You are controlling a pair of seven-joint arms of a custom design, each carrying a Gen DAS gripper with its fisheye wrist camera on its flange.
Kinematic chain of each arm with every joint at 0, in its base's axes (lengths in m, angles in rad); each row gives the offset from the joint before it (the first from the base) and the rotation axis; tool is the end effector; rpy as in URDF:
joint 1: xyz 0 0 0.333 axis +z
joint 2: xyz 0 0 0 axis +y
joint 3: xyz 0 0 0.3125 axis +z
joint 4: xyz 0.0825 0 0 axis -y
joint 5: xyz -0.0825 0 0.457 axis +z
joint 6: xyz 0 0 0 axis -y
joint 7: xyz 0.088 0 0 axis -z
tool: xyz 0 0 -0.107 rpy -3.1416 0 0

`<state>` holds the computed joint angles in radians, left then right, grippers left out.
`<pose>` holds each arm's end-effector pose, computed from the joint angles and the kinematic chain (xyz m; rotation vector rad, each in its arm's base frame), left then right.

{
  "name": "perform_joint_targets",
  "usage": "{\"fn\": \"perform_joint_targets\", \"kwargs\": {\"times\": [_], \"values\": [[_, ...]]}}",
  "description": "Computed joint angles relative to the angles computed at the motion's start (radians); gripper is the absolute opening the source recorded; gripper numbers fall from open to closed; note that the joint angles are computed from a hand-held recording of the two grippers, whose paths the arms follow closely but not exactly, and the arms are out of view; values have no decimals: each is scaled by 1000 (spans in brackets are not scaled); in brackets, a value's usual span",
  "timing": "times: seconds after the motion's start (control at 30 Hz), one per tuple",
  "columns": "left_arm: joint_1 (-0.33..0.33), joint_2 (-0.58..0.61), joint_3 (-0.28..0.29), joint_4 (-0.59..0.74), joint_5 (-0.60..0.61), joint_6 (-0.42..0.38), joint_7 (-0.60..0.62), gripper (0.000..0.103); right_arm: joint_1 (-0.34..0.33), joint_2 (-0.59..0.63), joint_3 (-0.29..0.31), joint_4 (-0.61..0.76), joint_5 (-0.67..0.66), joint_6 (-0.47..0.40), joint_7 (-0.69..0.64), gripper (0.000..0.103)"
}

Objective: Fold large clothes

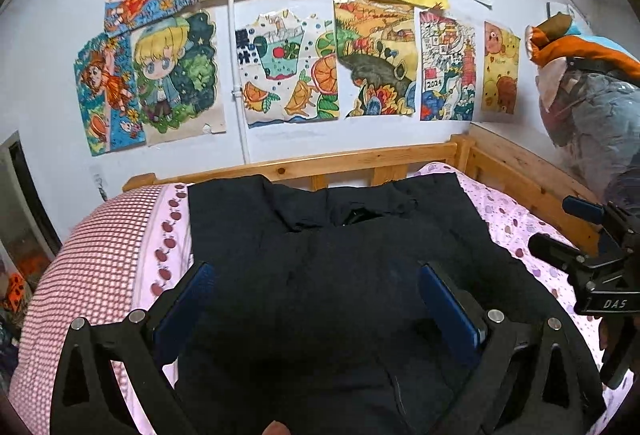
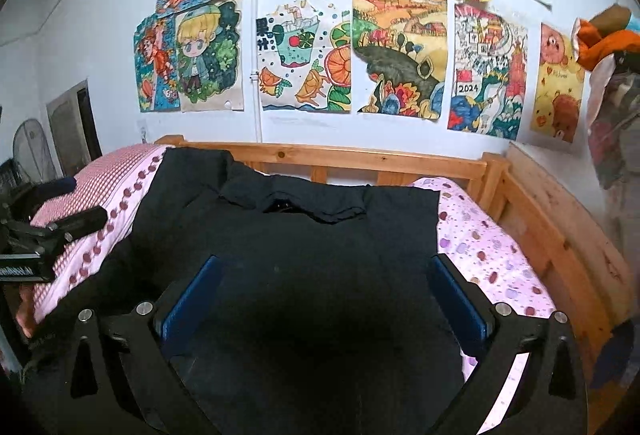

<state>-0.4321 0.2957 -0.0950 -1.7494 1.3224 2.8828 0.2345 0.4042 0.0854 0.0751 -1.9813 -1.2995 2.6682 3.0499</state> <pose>0.6081 -0.4121 0.4301 -1.3101 1.8585 -0.9929 0.5843 0.3348 0.4353 -1.6576 1.6067 -0.9676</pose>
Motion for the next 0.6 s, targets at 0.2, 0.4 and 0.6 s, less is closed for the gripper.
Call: {"fn": "perform_joint_targets", "kwargs": {"times": [0.2, 0.4, 0.6], "values": [[25, -125, -49, -139, -116, -10, 158, 103, -4, -101, 32, -116, 6, 5, 8, 101], [56, -241, -96, -251, -92, -17, 132, 103, -19, -198, 84, -213, 10, -15, 58, 101], [97, -339, -158, -352, -131, -47, 185, 103, -28, -288, 137, -287, 69, -50, 37, 101]]}}
